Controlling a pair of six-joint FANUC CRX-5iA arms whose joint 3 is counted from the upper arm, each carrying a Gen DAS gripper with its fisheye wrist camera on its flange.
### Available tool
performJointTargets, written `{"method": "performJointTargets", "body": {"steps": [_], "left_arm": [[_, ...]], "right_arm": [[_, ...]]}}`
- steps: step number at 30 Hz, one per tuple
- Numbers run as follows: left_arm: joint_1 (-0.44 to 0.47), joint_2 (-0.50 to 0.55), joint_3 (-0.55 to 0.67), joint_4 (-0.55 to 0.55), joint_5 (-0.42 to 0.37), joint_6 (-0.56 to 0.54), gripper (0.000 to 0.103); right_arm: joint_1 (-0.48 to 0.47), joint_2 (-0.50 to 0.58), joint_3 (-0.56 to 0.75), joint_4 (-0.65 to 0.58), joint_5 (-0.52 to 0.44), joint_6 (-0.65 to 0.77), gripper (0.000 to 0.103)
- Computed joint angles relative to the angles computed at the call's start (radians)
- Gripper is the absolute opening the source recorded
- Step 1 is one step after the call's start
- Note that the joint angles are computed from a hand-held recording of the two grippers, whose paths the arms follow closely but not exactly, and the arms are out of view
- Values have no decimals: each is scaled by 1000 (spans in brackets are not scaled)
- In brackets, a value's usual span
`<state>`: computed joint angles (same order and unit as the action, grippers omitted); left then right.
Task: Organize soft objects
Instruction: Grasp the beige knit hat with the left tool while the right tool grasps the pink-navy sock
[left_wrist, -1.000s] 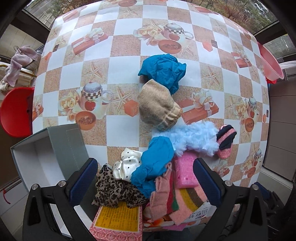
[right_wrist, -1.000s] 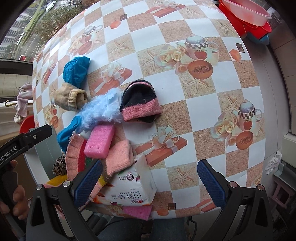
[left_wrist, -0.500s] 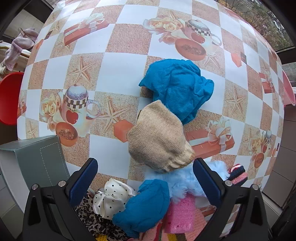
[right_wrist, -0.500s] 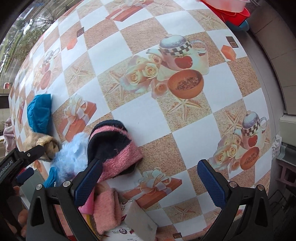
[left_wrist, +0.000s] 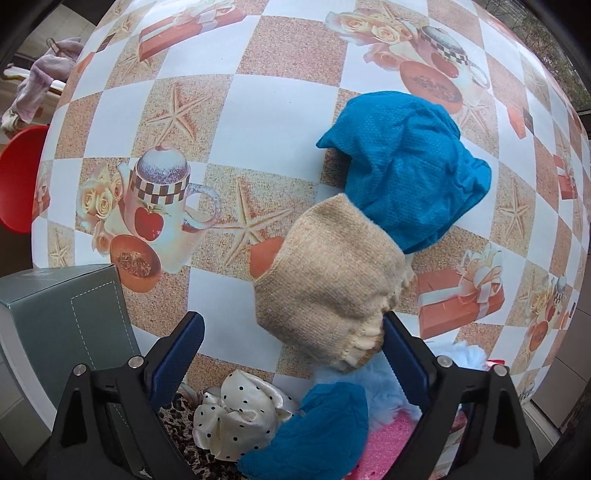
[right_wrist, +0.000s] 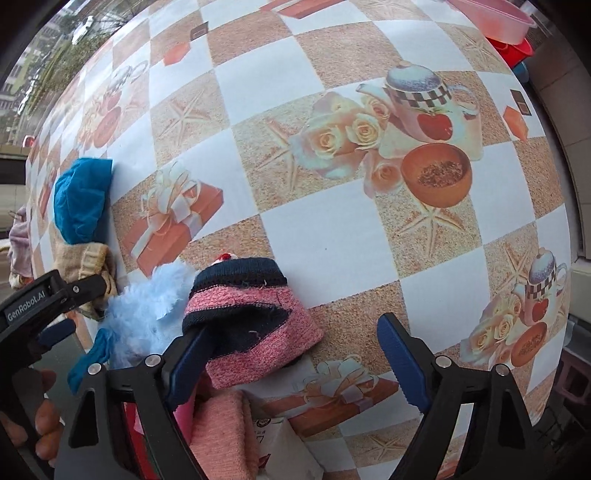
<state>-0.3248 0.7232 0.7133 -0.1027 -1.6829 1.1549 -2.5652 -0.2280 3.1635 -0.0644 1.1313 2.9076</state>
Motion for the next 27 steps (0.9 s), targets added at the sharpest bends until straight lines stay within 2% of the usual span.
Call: {"method": "performJointTargets", "body": {"steps": [1,2,3,5,6,8,9,10,19,22,26,27], "left_arm": [[-1,1,0,12,-1,-8,88],[2,3,-2,26,0,-18,77],[7,-11,-28,47,3,-25,71],[30,5,-20,121,-42,-37,37],[35,11,-15,141,-56,-35,33],[36,2,-24,146,-47,-48,24],[38,-6,-31,150,-38,-58,24],[40,-17,-40,154,-25,-67,23],[54,-158,-154,177,42,-124,23],[60,-194,-199,184,68,-148,23],[57,-225,-239,196,86,-137,23],[66,-218,-222,200,74,-149,23]], "right_arm": [[-3,-5,1,-13,-18,32,83],[-1,-3,11,-19,-54,41,75],[3,9,34,-21,-103,35,62],[16,7,21,1,-124,4,47],[20,16,29,7,-146,-1,34],[23,29,24,16,-136,-10,31],[29,38,22,31,-128,-27,24],[36,48,21,47,-123,-51,23],[89,135,22,153,-43,-169,23],[89,143,17,153,-28,-146,23],[65,122,37,110,-57,-109,23],[58,118,47,92,-61,-88,28]]}}
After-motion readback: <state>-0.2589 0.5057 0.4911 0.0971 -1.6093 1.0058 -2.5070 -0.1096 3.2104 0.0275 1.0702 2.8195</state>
